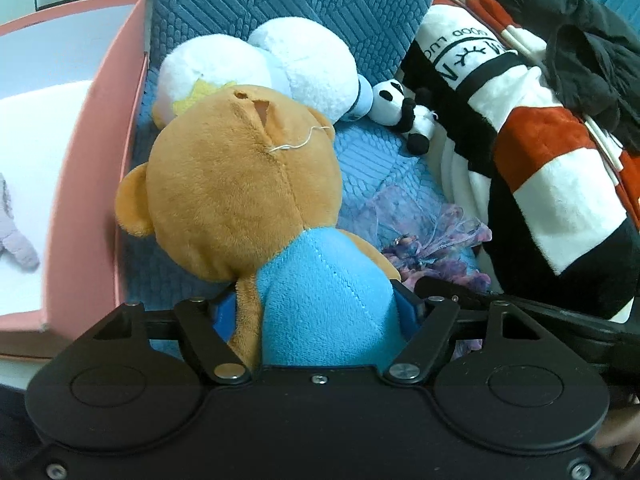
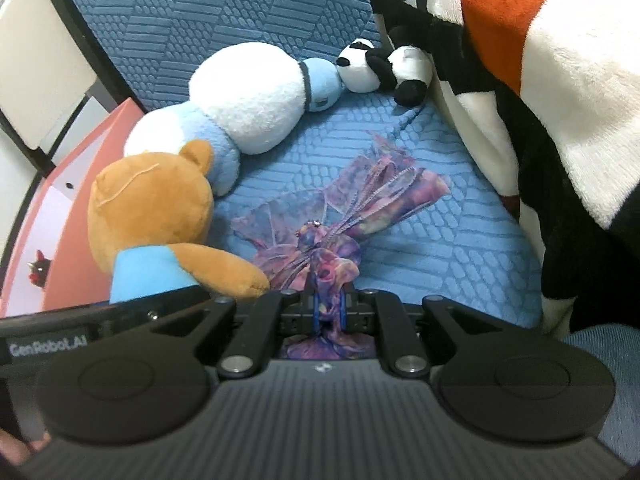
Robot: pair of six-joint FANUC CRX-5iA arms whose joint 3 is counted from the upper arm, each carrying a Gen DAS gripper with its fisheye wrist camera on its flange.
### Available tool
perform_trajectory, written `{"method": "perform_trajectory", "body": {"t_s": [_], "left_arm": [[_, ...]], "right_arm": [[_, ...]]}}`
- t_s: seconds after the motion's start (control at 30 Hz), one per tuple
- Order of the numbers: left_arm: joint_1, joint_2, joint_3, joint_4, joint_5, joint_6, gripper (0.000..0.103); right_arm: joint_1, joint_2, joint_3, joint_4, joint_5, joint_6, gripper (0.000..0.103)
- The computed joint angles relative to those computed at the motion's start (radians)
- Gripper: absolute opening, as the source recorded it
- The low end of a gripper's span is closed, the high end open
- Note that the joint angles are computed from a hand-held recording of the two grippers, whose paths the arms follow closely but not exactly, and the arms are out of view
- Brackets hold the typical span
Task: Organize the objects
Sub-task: 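Lift teddy bear with left gripper while right gripper lifts scrunchie off seat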
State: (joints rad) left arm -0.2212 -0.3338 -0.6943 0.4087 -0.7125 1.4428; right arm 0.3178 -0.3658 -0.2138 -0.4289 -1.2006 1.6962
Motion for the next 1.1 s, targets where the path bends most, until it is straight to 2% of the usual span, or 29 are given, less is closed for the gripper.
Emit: {"method": "perform_trajectory", "body": {"t_s": [0.17,0.57,0.73,1.1], "left_arm": [[0.015,-0.037,0.024,-0.034,-0.062,0.044,0.072],[0.044,-0.117,0.102,-0.088,-0.211,0.107,0.072],[0.098,-0.145,0.112,-0.043,-0.256,0.079,0.072],[0.228,-0.168,0.183,0.008,-0.346,-0.017,0.072]], "right_arm": [[0.005,-0.027,0.012,0.004,-0.029,-0.021,0.012],[-0.058,-0.035,0.114,-0.089,-0.172,-0.034,0.012],[-0.061,-0.026,0.171,-0.105,-0.21,-0.041,0.012],[0.025,-0.008,0.281,-0.086,-0.227,-0.102,0.012]]}}
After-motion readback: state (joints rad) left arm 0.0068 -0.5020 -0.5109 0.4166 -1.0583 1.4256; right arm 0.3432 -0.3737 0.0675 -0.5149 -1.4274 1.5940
